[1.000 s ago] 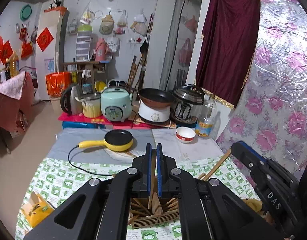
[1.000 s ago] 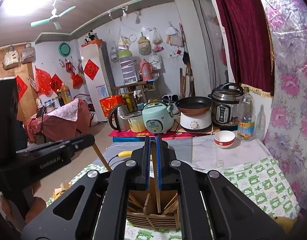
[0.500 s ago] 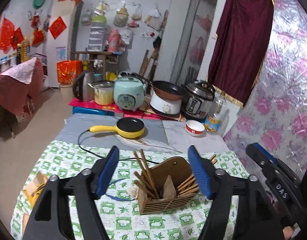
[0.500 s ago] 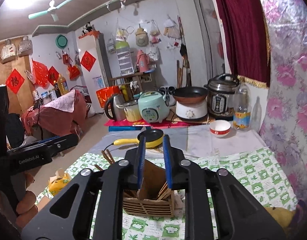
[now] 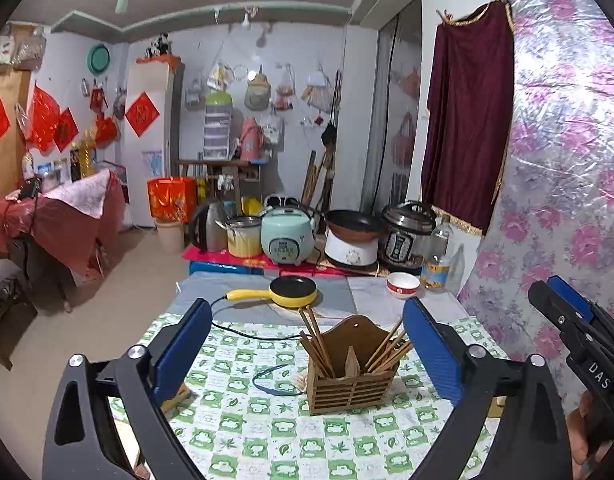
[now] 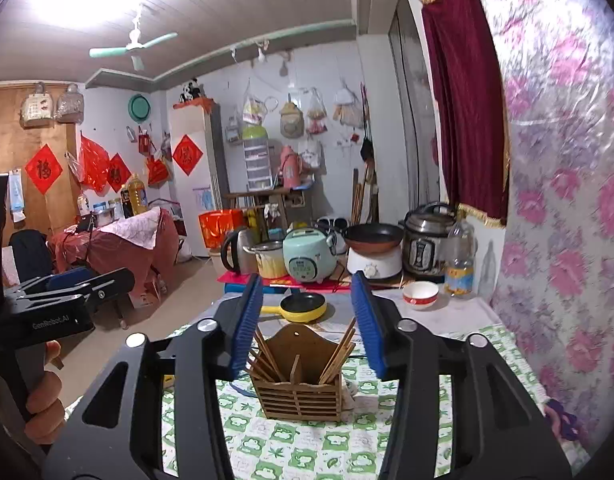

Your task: Organize utensils

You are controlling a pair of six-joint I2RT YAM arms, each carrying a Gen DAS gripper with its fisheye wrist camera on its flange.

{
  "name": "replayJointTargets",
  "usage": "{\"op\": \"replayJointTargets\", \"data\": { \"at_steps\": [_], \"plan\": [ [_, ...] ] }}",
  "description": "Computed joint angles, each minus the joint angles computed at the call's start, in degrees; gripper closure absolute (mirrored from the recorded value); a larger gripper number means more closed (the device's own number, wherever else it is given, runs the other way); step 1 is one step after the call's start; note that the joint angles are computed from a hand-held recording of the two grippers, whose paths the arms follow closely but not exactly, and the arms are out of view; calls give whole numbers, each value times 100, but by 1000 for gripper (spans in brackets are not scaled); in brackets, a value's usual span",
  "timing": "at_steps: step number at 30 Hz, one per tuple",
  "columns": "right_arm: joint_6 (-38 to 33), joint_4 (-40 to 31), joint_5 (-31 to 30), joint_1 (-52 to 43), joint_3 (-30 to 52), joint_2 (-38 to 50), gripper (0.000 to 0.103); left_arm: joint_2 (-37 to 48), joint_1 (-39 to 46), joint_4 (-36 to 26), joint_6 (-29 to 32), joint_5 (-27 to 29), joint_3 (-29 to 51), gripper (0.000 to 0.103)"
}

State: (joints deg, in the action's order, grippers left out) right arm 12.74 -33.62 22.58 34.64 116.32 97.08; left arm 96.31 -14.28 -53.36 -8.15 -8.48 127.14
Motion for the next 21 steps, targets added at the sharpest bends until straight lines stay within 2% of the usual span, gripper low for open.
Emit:
{"op": "replayJointTargets", "data": {
  "at_steps": [3, 8, 12, 14, 16, 18, 20, 21],
  "plan": [
    [-29, 110, 350, 305, -557, -546, 46, -519, -215, 23, -30, -304, -484, 6],
    [24, 254, 1046, 888, -1488, -1405, 41, -1486, -689, 212, -158, -952, -1594, 6],
    [246, 352, 1786, 1528, -2485, -2252, 38, -2308, -1290, 272, -392, -1629, -2591, 6],
    [422, 282, 2198, 1891, -2852, -2578, 37, -2733, -1800, 139, -616, -2187, -3077, 6],
    [784, 72, 2581, 2329, -3244, -2949, 35, -3134, -2436, -88, -979, -2840, -3525, 6],
    [1369, -241, 3062, 2890, -3651, -3320, 33, -3483, -3268, -433, -1509, -3722, -3939, 6],
    [2025, -613, 3648, 3518, -3991, -3564, 30, -3714, -4546, -1376, -2623, -4886, -4235, 6],
    [2491, -934, 4008, 3935, -4154, -3649, 29, -3701, -5264, -2233, -3638, -5459, -4267, 6]
  ]
}}
